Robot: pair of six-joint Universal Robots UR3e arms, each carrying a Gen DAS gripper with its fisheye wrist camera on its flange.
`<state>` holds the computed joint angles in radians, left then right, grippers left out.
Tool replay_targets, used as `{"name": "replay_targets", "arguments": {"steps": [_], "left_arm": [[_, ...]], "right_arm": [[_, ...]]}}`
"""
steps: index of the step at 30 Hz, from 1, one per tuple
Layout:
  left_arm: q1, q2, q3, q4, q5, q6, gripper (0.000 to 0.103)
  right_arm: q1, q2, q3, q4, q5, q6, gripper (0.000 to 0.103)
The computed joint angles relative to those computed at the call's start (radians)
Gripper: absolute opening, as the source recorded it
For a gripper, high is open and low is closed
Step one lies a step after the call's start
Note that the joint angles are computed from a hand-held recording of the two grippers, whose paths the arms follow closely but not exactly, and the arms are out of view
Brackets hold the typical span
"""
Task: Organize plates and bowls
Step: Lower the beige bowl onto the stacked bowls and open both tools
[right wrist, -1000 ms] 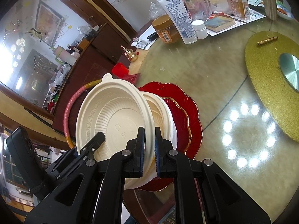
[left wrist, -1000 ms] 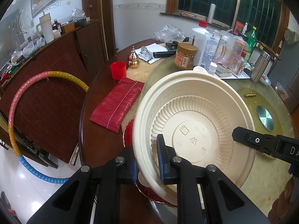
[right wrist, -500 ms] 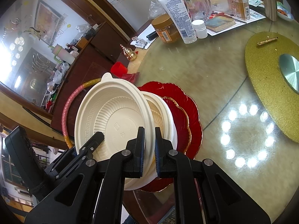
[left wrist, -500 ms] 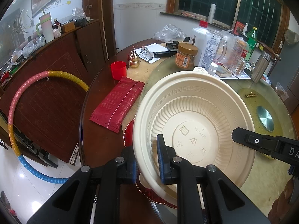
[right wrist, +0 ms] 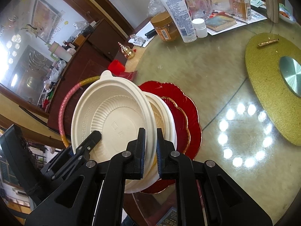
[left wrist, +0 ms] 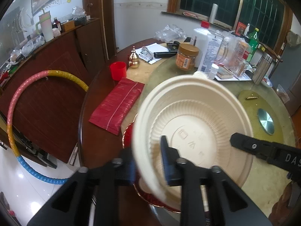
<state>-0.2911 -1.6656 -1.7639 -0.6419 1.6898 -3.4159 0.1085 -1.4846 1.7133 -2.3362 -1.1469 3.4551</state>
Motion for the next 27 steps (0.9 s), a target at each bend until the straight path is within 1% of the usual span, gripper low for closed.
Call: {"name": "replay_targets", "arguments": {"steps": [1,2,3,4,7,11,12,13,14,15,17,19,23,24,25,27], "left_arm": [[-0.001,-0.001,0.002,0.006,-0.003,-0.001,0.041],[-0.004,-0.001,0.001,0.016,0.0,-0.002,0.045],[-0.01,0.0,-0.003,0.031,0.009,-0.005,0.052],[-0.017,0.003,-0.006,0.046,0.022,-0.008,0.057],[-0.031,0.013,-0.017,0.087,0.055,-0.012,0.062],[-0.021,0.03,-0.036,0.115,0.055,-0.024,0.063],[-0.023,0.033,-0.04,0.115,0.061,-0.032,0.063],[-0.023,0.034,-0.04,0.114,0.063,-0.034,0.064],[-0.024,0.04,-0.045,0.115,0.063,-0.034,0.064],[-0.03,0.047,-0.054,0.124,0.069,-0.033,0.064],[-0.042,0.058,-0.066,0.134,0.09,-0.031,0.068],[-0.061,0.067,-0.074,0.142,0.119,-0.024,0.072],[-0.082,0.101,-0.101,0.15,0.139,-0.008,0.073],[-0.087,0.11,-0.111,0.156,0.145,-0.009,0.075],[-0.092,0.121,-0.121,0.153,0.149,-0.015,0.08],[-0.095,0.141,-0.144,0.164,0.142,-0.012,0.08]], "right_arm": [[0.001,0.001,-0.002,0.002,0.003,-0.003,0.011],[0.006,0.002,-0.008,0.009,-0.003,-0.008,0.011],[0.013,0.003,-0.019,0.018,-0.017,-0.012,0.011],[0.018,0.003,-0.023,0.019,-0.028,-0.009,0.011],[0.024,-0.003,-0.029,0.018,-0.053,-0.007,0.013],[0.026,-0.019,-0.02,0.007,-0.064,-0.004,0.015],[0.03,-0.023,-0.02,0.006,-0.073,-0.002,0.017],[0.037,-0.027,-0.021,0.001,-0.091,0.0,0.021],[0.043,-0.032,-0.022,-0.001,-0.106,0.002,0.039],[0.047,-0.045,-0.014,-0.014,-0.12,0.005,0.06],[0.049,-0.065,0.006,-0.053,-0.131,0.007,0.078],[0.061,-0.082,0.009,-0.063,-0.162,0.0,0.08],[0.07,-0.135,0.032,-0.073,-0.17,-0.037,0.08],[0.074,-0.155,0.049,-0.095,-0.17,-0.046,0.08],[0.081,-0.178,0.072,-0.124,-0.173,-0.06,0.082],[0.111,-0.212,0.099,-0.17,-0.21,-0.096,0.09]]}}
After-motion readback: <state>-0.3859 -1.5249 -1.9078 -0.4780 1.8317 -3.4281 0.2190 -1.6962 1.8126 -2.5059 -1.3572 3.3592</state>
